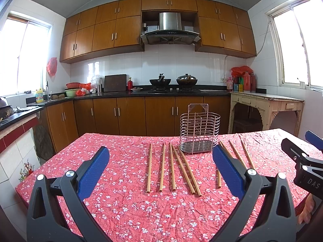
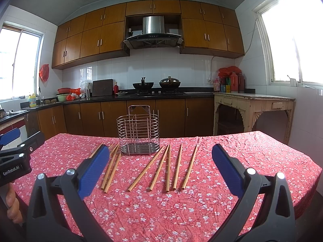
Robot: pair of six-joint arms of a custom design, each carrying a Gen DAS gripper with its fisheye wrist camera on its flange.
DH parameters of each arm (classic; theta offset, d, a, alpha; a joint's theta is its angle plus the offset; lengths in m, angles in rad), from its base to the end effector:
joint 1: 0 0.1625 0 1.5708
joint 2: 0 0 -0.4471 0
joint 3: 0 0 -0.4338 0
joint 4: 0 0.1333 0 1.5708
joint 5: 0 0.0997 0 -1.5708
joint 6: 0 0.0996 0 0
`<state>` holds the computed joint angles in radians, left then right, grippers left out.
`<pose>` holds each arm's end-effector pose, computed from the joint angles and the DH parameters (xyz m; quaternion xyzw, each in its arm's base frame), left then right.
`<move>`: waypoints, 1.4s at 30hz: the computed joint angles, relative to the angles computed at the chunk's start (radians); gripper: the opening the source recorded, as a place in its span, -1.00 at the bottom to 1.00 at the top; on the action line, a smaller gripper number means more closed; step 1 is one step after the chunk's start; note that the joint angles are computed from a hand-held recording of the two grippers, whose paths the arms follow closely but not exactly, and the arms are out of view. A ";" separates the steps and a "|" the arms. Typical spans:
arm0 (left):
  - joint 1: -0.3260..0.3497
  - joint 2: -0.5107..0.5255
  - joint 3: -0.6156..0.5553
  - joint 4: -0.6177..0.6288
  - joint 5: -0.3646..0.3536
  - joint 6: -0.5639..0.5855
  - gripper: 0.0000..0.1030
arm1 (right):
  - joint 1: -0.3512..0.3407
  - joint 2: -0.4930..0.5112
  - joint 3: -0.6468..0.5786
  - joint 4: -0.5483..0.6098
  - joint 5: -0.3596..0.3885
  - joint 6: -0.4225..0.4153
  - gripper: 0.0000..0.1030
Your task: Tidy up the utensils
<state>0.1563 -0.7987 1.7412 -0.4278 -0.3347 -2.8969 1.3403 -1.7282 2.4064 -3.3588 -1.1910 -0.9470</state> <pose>-0.4480 -0.3008 0.0612 0.0920 0.6409 -0.6321 0.4258 0.0755 -0.4234 0.3801 0.3858 -0.7468 0.5194 0.1539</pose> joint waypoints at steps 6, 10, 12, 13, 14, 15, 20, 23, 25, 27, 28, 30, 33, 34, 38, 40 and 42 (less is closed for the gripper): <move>0.001 -0.002 0.006 -0.010 0.001 0.007 0.96 | 0.001 0.000 -0.002 0.001 -0.002 0.000 0.92; 0.000 -0.002 0.006 -0.013 0.000 0.008 0.96 | 0.004 0.003 -0.002 -0.001 -0.005 0.002 0.92; 0.001 -0.003 0.006 -0.012 0.001 0.008 0.96 | 0.004 0.003 -0.001 -0.001 -0.004 0.002 0.92; 0.001 -0.002 0.006 -0.014 0.000 0.010 0.96 | 0.003 0.003 0.000 -0.003 -0.004 0.002 0.92; 0.001 -0.003 0.006 -0.014 0.000 0.008 0.96 | 0.003 0.004 0.000 -0.003 -0.004 0.002 0.92; 0.001 -0.004 0.010 -0.025 0.001 0.014 0.96 | 0.004 0.004 -0.001 -0.001 -0.005 0.002 0.92; 0.021 -0.036 0.046 -0.144 -0.015 0.102 0.96 | 0.028 0.053 -0.019 -0.037 -0.090 0.015 0.92; 0.055 -0.090 0.095 -0.310 -0.032 0.242 0.96 | 0.049 0.104 -0.063 -0.006 -0.189 0.042 0.92; 0.081 -0.129 0.131 -0.433 -0.053 0.345 0.96 | 0.064 0.141 -0.108 0.036 -0.259 0.069 0.91; 0.101 -0.167 0.166 -0.532 -0.066 0.422 0.96 | 0.083 0.189 -0.168 0.088 -0.351 0.104 0.75; 0.119 -0.199 0.196 -0.613 -0.071 0.486 0.96 | 0.090 0.213 -0.205 0.124 -0.393 0.118 0.62; 0.144 -0.228 0.213 -0.677 -0.083 0.553 0.96 | 0.111 0.267 -0.278 0.195 -0.494 0.155 0.42; 0.193 -0.255 0.218 -0.742 -0.104 0.650 0.96 | 0.126 0.338 -0.392 0.345 -0.595 0.229 0.08; 0.208 -0.266 0.225 -0.775 -0.102 0.691 0.95 | 0.127 0.359 -0.417 0.372 -0.612 0.243 -0.04; 0.261 -0.306 0.260 -0.944 -0.100 0.883 0.60 | 0.139 0.443 -0.491 0.428 -0.678 0.262 -0.29; 0.286 -0.311 0.267 -1.016 -0.107 0.965 0.38 | 0.147 0.471 -0.510 0.437 -0.700 0.263 -0.32; 0.310 -0.309 0.270 -1.091 -0.117 1.049 0.28 | 0.151 0.492 -0.519 0.450 -0.721 0.262 -0.36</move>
